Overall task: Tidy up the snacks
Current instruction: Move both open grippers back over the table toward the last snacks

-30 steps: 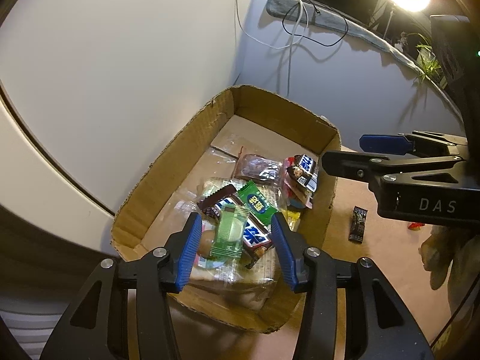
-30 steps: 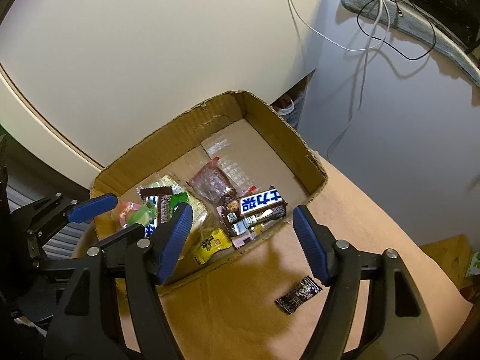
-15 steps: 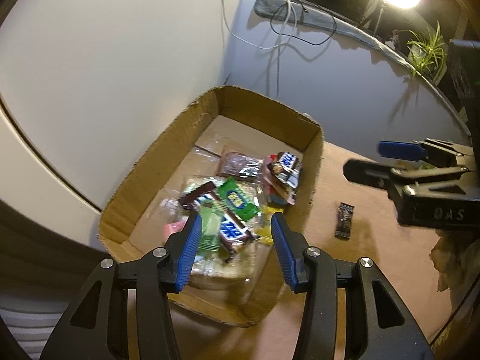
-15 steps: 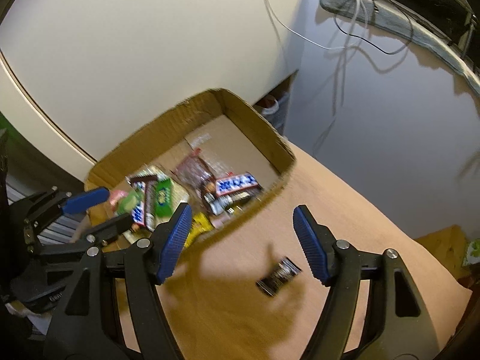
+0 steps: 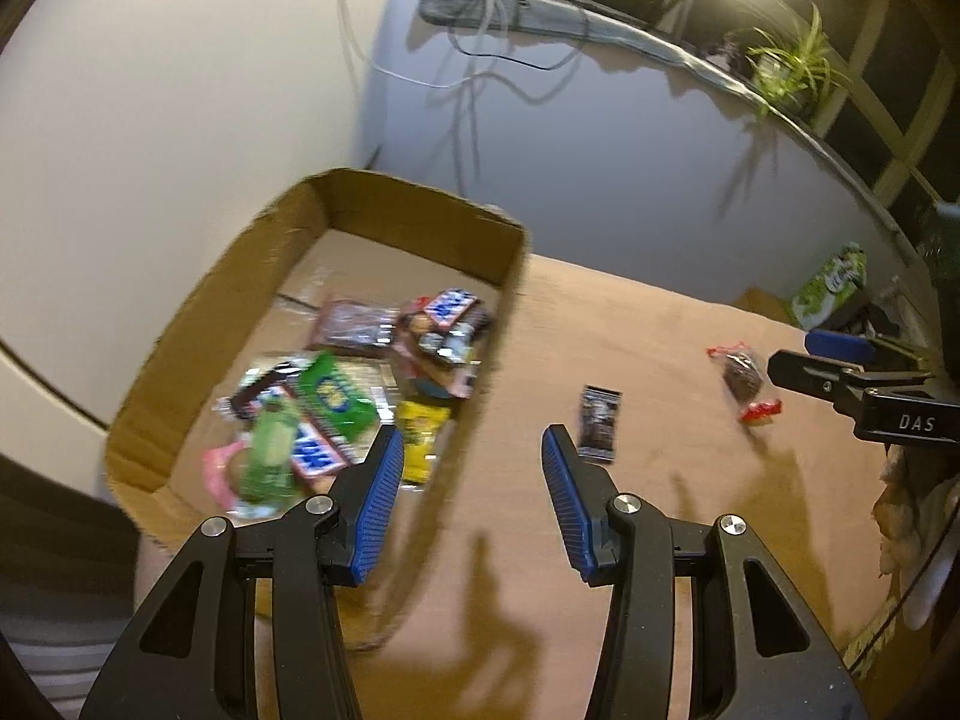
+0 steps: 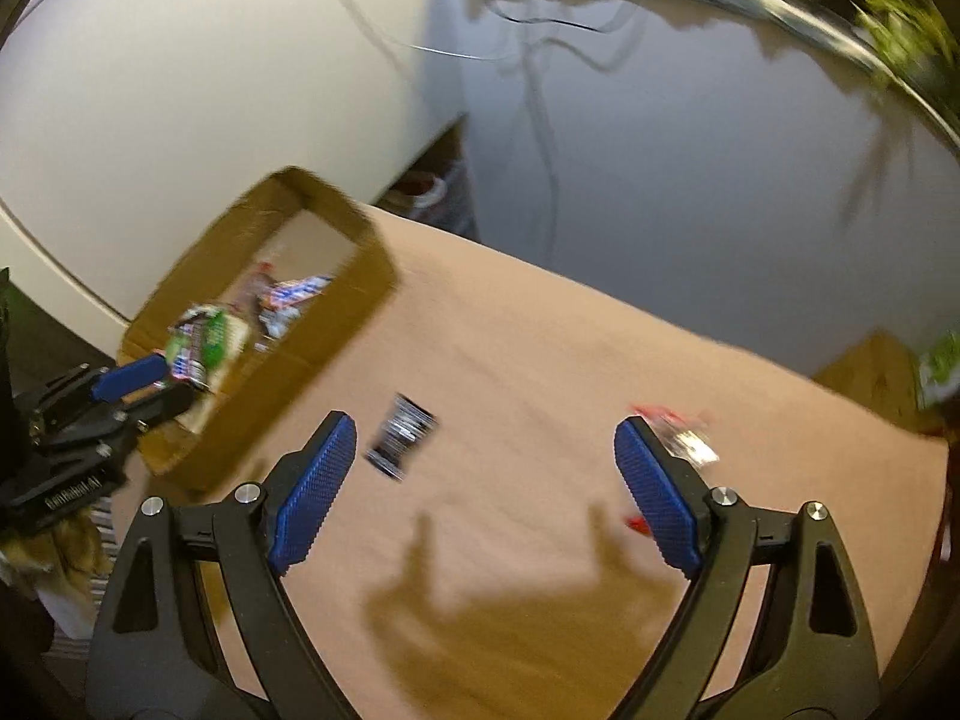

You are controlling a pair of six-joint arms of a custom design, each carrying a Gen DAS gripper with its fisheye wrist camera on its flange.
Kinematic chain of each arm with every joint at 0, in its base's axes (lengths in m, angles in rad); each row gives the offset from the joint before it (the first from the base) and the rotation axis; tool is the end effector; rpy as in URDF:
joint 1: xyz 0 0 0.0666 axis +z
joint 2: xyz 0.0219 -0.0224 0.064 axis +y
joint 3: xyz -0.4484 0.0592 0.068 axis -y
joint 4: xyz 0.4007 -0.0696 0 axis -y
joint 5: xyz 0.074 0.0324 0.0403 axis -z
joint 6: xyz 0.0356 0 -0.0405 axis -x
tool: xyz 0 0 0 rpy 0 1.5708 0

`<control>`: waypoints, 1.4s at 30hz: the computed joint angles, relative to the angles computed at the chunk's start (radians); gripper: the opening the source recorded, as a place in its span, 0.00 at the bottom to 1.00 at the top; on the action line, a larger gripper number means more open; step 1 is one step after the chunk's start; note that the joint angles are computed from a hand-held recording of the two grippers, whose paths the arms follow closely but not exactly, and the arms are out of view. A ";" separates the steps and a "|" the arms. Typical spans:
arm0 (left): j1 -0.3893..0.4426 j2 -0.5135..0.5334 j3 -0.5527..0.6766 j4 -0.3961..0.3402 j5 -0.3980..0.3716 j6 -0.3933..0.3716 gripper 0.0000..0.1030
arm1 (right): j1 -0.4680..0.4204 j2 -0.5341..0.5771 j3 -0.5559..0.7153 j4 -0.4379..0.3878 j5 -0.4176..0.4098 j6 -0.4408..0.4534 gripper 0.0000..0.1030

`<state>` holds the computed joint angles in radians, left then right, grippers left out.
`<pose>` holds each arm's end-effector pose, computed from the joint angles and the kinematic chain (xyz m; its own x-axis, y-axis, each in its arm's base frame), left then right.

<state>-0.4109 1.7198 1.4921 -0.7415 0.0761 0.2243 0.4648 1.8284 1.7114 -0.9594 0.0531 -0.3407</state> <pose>0.5560 -0.2457 0.3831 -0.8342 0.1216 -0.5378 0.2586 0.9477 -0.1870 0.5836 0.2901 0.4036 -0.8837 -0.0698 -0.4628 -0.1377 0.9838 0.1145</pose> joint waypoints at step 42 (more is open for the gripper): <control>-0.094 0.196 0.162 -0.134 0.058 -0.060 0.45 | -0.172 0.070 -0.042 -0.037 -0.199 -0.028 0.88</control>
<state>-0.5054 1.9153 1.6542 -0.8751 0.1342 0.1647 0.2927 1.8980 1.6699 -0.9965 -0.1454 -0.3684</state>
